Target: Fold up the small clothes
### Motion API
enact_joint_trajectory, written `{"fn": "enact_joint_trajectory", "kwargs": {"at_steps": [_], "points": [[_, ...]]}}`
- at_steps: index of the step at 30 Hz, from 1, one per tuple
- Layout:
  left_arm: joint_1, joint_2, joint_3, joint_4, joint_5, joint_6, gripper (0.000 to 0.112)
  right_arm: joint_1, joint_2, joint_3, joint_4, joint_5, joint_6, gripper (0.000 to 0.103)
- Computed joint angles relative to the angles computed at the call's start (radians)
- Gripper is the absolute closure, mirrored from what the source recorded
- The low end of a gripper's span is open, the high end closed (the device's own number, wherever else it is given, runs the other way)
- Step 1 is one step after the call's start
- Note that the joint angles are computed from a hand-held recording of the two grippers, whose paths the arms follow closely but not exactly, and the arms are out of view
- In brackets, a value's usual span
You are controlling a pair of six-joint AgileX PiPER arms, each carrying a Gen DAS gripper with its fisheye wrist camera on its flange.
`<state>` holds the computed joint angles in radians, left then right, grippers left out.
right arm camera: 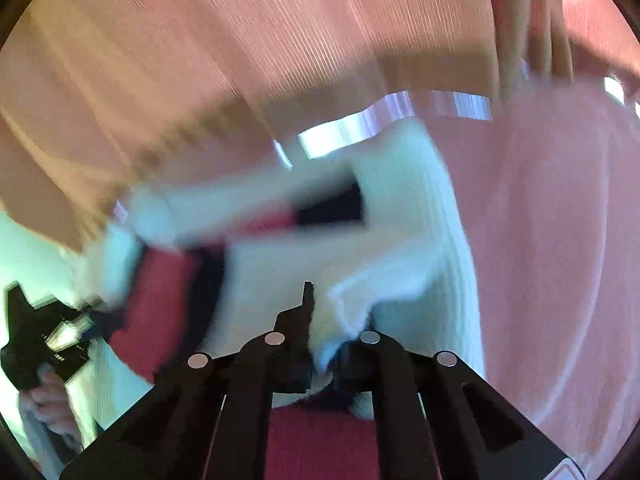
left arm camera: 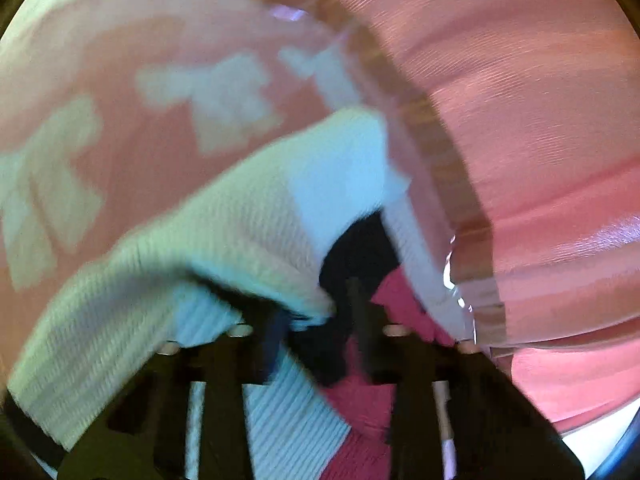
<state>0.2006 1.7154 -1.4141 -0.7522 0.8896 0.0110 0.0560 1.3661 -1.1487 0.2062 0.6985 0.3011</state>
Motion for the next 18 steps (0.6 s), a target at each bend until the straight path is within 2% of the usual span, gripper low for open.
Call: {"fn": "enact_joint_trajectory", "kwargs": {"at_steps": [1, 3, 4, 5, 6, 8, 9, 10, 11, 12, 16, 18], "points": [[0.001, -0.006, -0.008, -0.006, -0.014, 0.019, 0.095, 0.004, -0.037, -0.003, 0.024, -0.05, -0.023, 0.097], [-0.003, -0.049, 0.008, -0.014, -0.098, 0.075, 0.096, 0.015, -0.12, -0.004, 0.108, -0.159, -0.117, 0.097], [-0.004, -0.065, 0.021, -0.004, -0.133, 0.08, 0.095, 0.027, -0.146, 0.001, 0.091, -0.198, -0.142, 0.097], [-0.015, -0.075, 0.039, 0.046, -0.189, 0.063, 0.095, 0.036, -0.139, -0.001, 0.036, -0.197, -0.127, 0.097], [-0.023, -0.065, 0.037, 0.091, -0.206, 0.035, 0.094, 0.033, -0.098, -0.01, -0.011, -0.157, -0.109, 0.097], [-0.03, 0.01, 0.017, 0.181, -0.164, -0.056, 0.095, -0.021, 0.046, 0.001, 0.0, -0.03, -0.118, 0.097], [-0.028, 0.039, 0.028, 0.191, -0.152, -0.071, 0.095, -0.045, 0.097, 0.034, 0.015, -0.014, -0.108, 0.098], [-0.023, 0.043, 0.053, 0.163, -0.169, -0.046, 0.095, -0.055, 0.107, 0.047, 0.042, -0.037, -0.119, 0.098], [-0.021, 0.023, 0.087, 0.139, -0.211, -0.012, 0.095, -0.048, 0.092, 0.04, 0.029, -0.047, -0.113, 0.098], [-0.026, 0.023, 0.082, 0.155, -0.214, -0.014, 0.094, -0.034, 0.085, 0.013, 0.005, -0.034, -0.095, 0.098], [-0.007, 0.05, 0.029, 0.181, -0.166, -0.033, 0.094, -0.002, 0.031, -0.009, -0.031, -0.035, -0.081, 0.097], [-0.005, 0.062, 0.022, 0.177, -0.165, -0.022, 0.094, -0.012, 0.098, -0.006, -0.098, 0.041, -0.041, 0.095]]}}
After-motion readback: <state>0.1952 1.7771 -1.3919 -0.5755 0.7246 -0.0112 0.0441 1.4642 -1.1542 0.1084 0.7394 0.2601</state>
